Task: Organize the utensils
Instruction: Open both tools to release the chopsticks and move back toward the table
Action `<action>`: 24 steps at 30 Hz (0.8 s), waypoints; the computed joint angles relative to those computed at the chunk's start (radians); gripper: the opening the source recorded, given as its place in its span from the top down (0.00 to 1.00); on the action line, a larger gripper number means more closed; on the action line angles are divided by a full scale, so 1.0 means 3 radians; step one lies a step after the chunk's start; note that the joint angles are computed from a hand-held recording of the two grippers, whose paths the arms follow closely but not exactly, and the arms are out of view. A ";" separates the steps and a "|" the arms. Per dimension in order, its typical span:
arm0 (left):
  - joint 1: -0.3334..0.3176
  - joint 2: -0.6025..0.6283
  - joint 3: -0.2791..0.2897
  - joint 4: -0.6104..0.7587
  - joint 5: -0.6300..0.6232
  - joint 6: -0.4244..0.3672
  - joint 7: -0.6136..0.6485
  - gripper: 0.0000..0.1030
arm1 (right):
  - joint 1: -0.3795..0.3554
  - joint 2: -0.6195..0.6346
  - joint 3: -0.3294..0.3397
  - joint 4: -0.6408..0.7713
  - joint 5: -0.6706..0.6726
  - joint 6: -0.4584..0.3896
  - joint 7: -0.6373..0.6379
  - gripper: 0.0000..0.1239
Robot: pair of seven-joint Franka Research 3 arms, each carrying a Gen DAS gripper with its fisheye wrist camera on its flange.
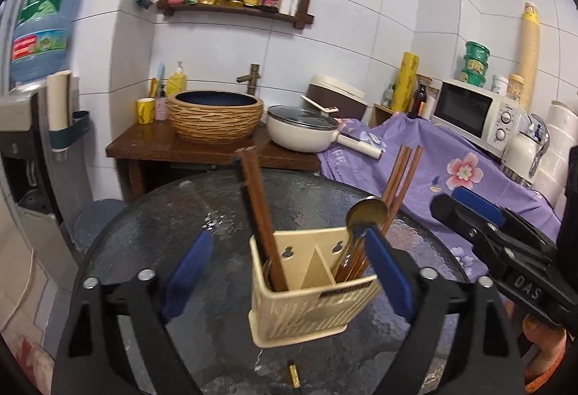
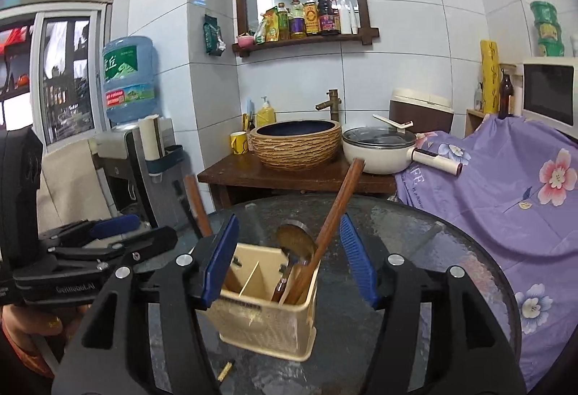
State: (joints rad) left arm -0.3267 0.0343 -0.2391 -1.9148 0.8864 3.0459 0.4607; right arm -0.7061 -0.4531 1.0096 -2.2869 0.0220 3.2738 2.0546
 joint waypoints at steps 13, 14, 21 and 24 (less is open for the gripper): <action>0.0160 -0.0291 -0.0112 -0.0768 0.0217 -0.0458 -0.0488 0.14 | 0.0732 0.0420 -0.0134 -0.0399 -0.0191 -0.0687 0.0388 0.51; 0.0164 -0.0294 -0.0108 -0.0810 0.0147 -0.0443 -0.0447 0.14 | 0.0723 0.0473 -0.0091 -0.0408 -0.0233 -0.0701 0.0453 0.51; 0.0190 -0.0319 -0.0130 -0.0978 0.0012 -0.0486 -0.0406 0.15 | 0.0559 0.0733 0.0220 -0.0340 -0.0677 -0.0943 0.0869 0.59; 0.0183 -0.0325 -0.0135 -0.1011 -0.0047 -0.0488 -0.0315 0.15 | 0.0560 0.0791 0.0240 -0.0310 -0.0847 -0.1014 0.1004 0.59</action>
State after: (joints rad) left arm -0.2718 -0.0633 -0.2797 -2.2181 0.8722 2.8996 0.3663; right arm -0.5382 -0.2157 1.0815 -2.3800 -0.2322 2.9697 2.3556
